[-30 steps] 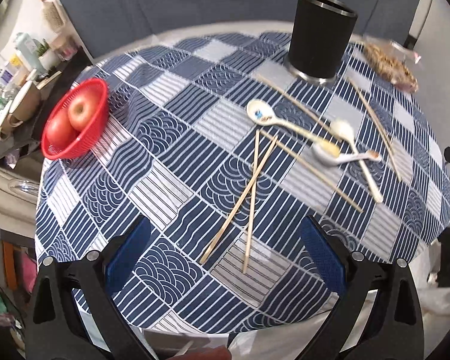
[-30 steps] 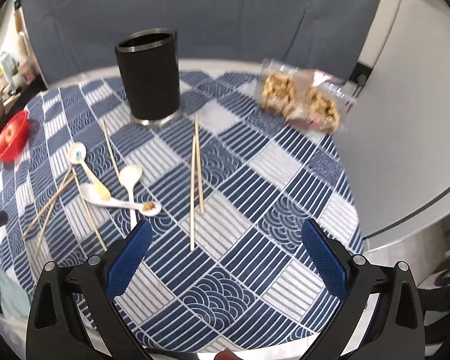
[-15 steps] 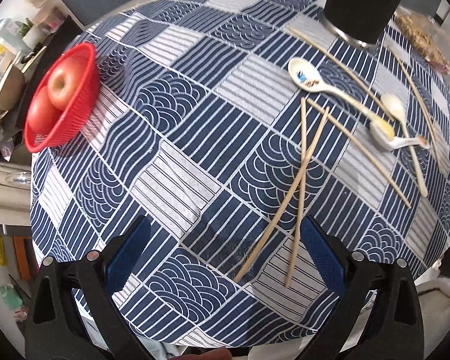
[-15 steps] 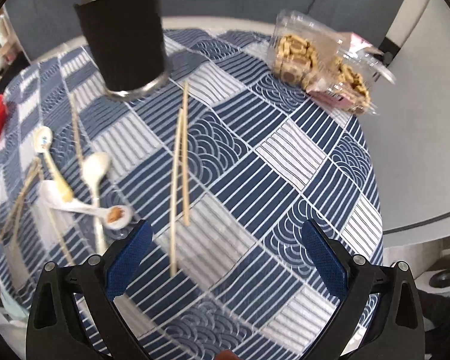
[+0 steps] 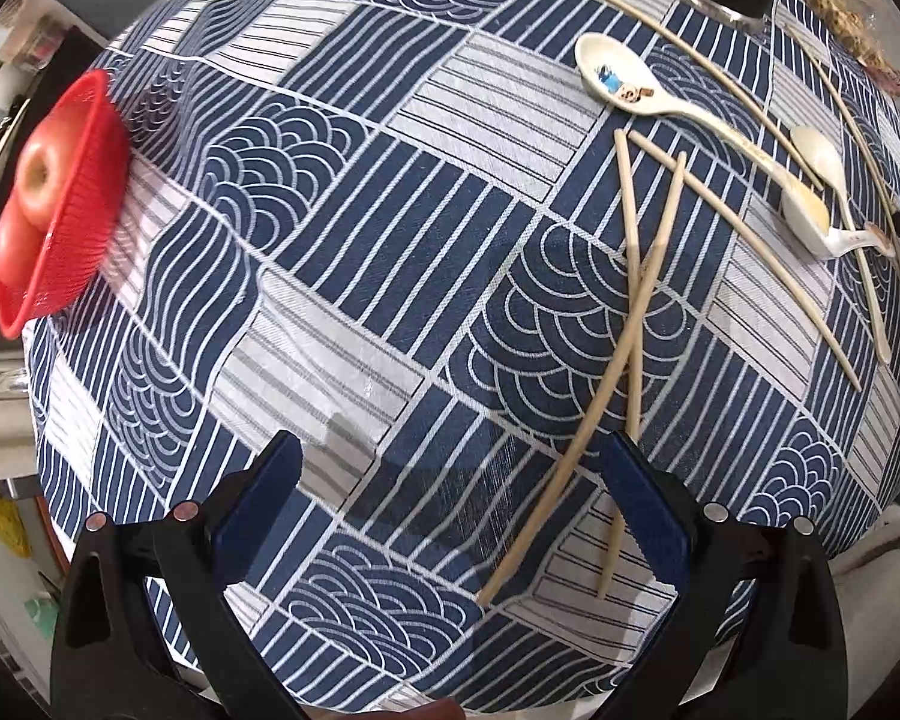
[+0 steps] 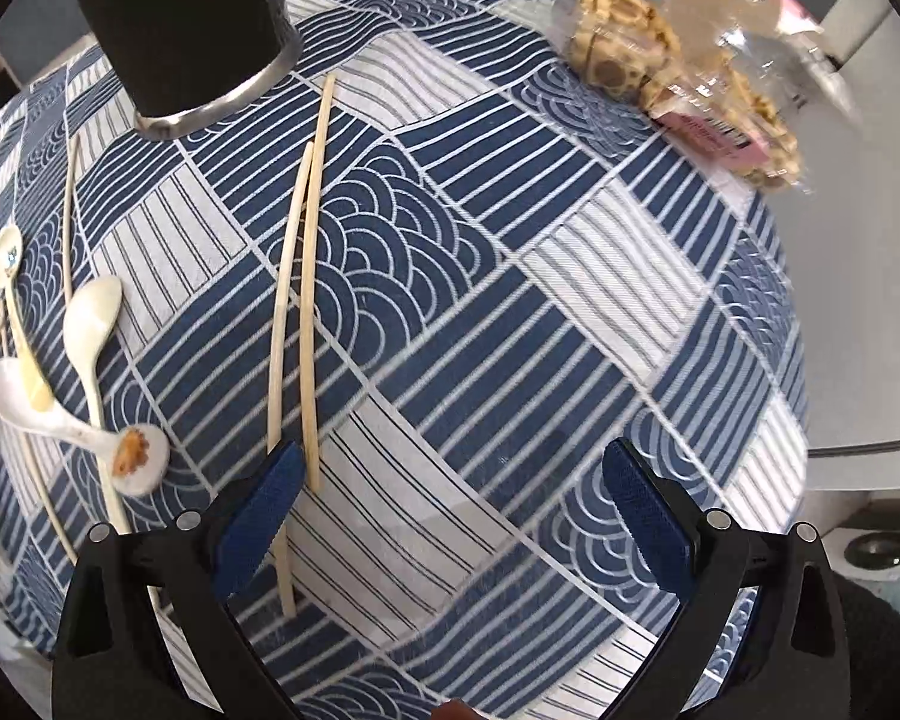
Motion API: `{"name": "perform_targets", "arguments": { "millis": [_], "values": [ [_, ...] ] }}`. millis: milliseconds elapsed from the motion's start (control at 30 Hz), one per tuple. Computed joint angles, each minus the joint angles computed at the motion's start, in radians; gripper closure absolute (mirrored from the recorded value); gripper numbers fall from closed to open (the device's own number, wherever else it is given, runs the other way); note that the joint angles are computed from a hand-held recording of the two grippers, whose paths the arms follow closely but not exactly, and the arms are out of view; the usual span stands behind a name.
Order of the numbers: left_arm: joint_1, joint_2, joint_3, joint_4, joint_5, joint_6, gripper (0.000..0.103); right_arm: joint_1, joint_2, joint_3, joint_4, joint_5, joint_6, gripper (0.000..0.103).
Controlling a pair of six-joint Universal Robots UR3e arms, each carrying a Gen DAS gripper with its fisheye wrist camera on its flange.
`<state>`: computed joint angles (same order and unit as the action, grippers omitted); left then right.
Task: Organize utensils
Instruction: 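Lower the left tool onto a wooden chopstick and close it while the right tool grasps another chopstick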
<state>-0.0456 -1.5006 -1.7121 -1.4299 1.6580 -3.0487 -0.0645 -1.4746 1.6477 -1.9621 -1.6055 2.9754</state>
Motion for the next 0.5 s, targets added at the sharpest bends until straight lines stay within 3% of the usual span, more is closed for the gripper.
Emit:
{"name": "perform_targets", "arguments": {
  "millis": [300,500],
  "values": [
    [0.090,-0.046,-0.021,0.047,-0.086,0.112,0.004,-0.047,0.123,-0.106,0.001,0.098,-0.038,0.007],
    [0.091,-0.031,-0.022,0.044,-0.092,0.108,0.004,-0.044,0.087,-0.017,-0.099,0.103,0.013,0.006]
  ]
}}
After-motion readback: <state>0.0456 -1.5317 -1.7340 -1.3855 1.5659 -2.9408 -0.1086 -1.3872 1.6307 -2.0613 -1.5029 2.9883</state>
